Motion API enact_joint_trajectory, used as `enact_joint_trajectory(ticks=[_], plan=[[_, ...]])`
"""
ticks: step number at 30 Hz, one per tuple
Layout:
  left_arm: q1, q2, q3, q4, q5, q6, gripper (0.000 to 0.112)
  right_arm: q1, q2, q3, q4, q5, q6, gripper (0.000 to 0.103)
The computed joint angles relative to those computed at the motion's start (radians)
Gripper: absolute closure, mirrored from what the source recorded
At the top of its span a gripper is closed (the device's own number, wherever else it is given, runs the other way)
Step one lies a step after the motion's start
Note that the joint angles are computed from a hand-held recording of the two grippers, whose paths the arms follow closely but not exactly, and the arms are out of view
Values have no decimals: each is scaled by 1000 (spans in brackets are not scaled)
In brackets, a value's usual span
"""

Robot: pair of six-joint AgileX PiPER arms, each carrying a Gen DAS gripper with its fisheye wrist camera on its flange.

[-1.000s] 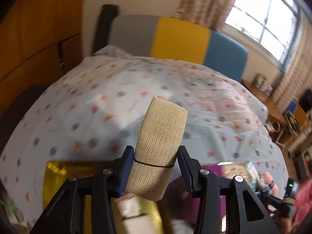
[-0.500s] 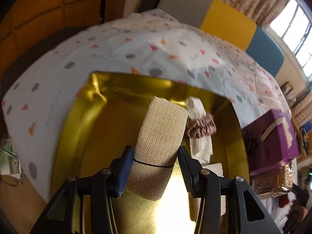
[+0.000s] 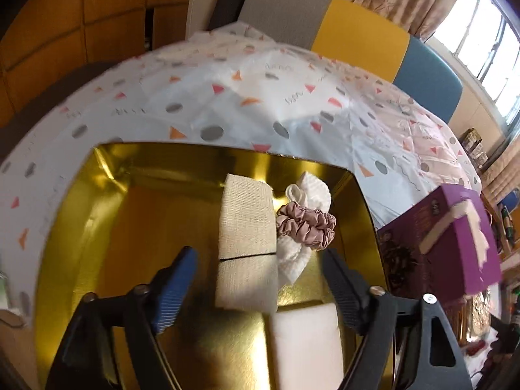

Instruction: Organize soft objects

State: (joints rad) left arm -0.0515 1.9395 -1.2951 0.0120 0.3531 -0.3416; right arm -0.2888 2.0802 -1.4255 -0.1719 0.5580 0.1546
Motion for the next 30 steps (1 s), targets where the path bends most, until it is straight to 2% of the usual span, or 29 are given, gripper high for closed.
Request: enact_joint_trajectory(ticks=[3, 7, 10, 12, 20, 25, 30], plan=[[-11, -68, 70, 130, -33, -109, 30, -1, -1, 1, 5, -2, -4, 54], [-32, -189, 200, 432, -92, -391, 27, -5, -11, 9, 17, -16, -11, 56], [-48, -269, 281, 662, -110, -596, 25, -11, -23, 20, 35, -33, -25, 57], [-61, -312, 320, 756, -104, -675, 25, -14, -29, 25, 55, -42, -38, 58], [-93, -428, 430, 882, -100, -768, 23, -33, -79, 72, 216, -111, -170, 58], [-110, -445, 453, 890, -95, -773, 23, -77, -113, 103, 495, -139, -403, 59], [-125, -453, 470, 907, -97, -789, 23, -99, -115, 101, 654, -112, -535, 60]])
